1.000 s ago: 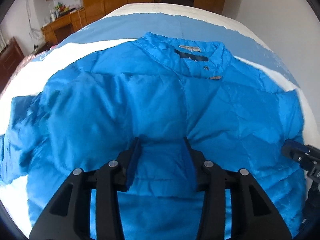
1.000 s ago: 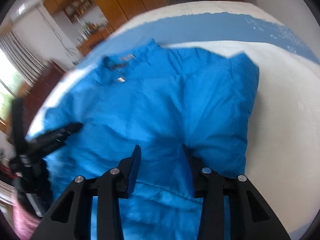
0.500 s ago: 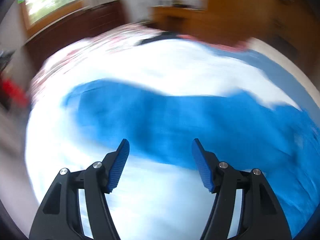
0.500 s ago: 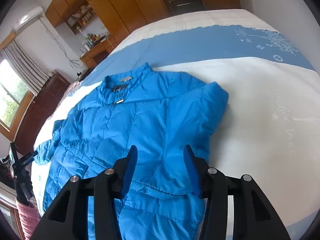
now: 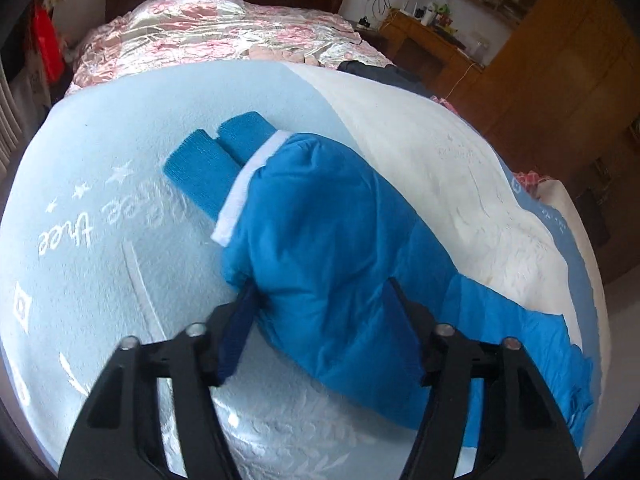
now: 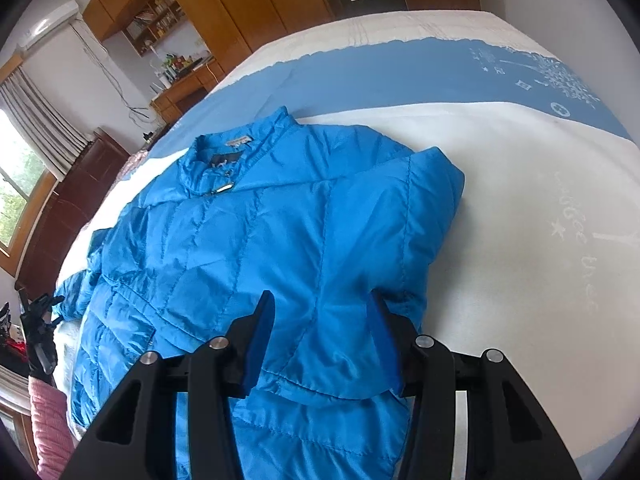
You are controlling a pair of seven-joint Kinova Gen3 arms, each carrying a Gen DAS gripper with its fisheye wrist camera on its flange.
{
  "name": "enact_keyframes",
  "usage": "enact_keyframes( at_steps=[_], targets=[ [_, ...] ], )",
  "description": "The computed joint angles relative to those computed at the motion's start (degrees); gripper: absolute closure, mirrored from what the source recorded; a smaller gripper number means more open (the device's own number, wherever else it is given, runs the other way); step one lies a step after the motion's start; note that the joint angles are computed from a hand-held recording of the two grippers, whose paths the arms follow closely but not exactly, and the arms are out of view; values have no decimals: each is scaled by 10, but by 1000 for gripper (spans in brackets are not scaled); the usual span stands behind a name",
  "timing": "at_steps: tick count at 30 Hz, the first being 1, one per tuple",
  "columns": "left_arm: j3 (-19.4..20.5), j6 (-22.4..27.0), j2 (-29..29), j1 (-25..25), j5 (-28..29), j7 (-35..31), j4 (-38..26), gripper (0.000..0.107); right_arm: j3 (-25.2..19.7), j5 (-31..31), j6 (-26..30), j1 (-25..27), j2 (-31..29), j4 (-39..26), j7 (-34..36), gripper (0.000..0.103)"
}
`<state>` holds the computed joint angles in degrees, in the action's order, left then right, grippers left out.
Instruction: Fold large clothes
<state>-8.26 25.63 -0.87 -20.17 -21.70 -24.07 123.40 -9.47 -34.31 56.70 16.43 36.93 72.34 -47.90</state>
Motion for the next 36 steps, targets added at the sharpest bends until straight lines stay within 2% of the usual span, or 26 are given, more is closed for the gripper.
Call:
enact_keyframes(
  at_steps=[2, 4, 5, 7, 10, 13, 15, 17, 20, 22, 25, 29, 32, 34, 36],
  targets=[
    [-9, -13, 5, 8, -33, 31, 11, 83, 3, 5, -5, -5, 2, 0, -4, 54],
    [-26, -55, 2, 21, -63, 75, 34, 91, 5, 8, -9, -8, 5, 0, -9, 54],
    [-20, -68, 2, 15, -83, 98, 41, 93, 6, 12, -10, -11, 6, -1, -14, 54],
    [15, -67, 4, -8, -129, 145, 45, 95, 11, 24, -16, -20, 8, 0, -24, 55],
    [90, -55, 0, -61, -191, 215, 47, 98, 10, 33, -19, -23, 16, -5, -32, 55],
    [169, -64, -35, -110, -256, 284, 62, 103, 3, 28, -2, -13, 25, -20, -37, 55],
    [216, -48, -53, -116, -302, 331, 55, 105, -10, 9, 12, 7, 24, -23, -26, 54],
    [260, -12, -70, -90, -349, 370, 34, 105, -17, -5, 6, 18, 9, -9, -5, 54],
    [292, 50, -62, -15, -419, 413, -10, 106, -11, -15, -22, 15, -26, 26, 25, 54],
    [322, 96, -36, 38, -465, 430, -50, 106, -12, -18, -11, 19, -30, 25, 30, 54],
    [341, 138, 10, 118, -513, 432, -104, 106, -4, -19, 4, 16, -32, 26, 34, 54],
    [320, 150, 77, 224, -533, 392, -184, 106, 3, -26, 10, 20, -33, 29, 38, 54],
    [272, 134, 129, 304, -528, 339, -243, 106, 4, -32, 3, 24, -39, 39, 49, 54],
    [260, 127, 172, 338, -523, 298, -289, 106, 4, -37, 3, 27, -40, 41, 55, 54],
    [272, 117, 211, 340, -502, 253, -332, 106, 5, -40, 2, 29, -41, 44, 60, 54]
  ],
)
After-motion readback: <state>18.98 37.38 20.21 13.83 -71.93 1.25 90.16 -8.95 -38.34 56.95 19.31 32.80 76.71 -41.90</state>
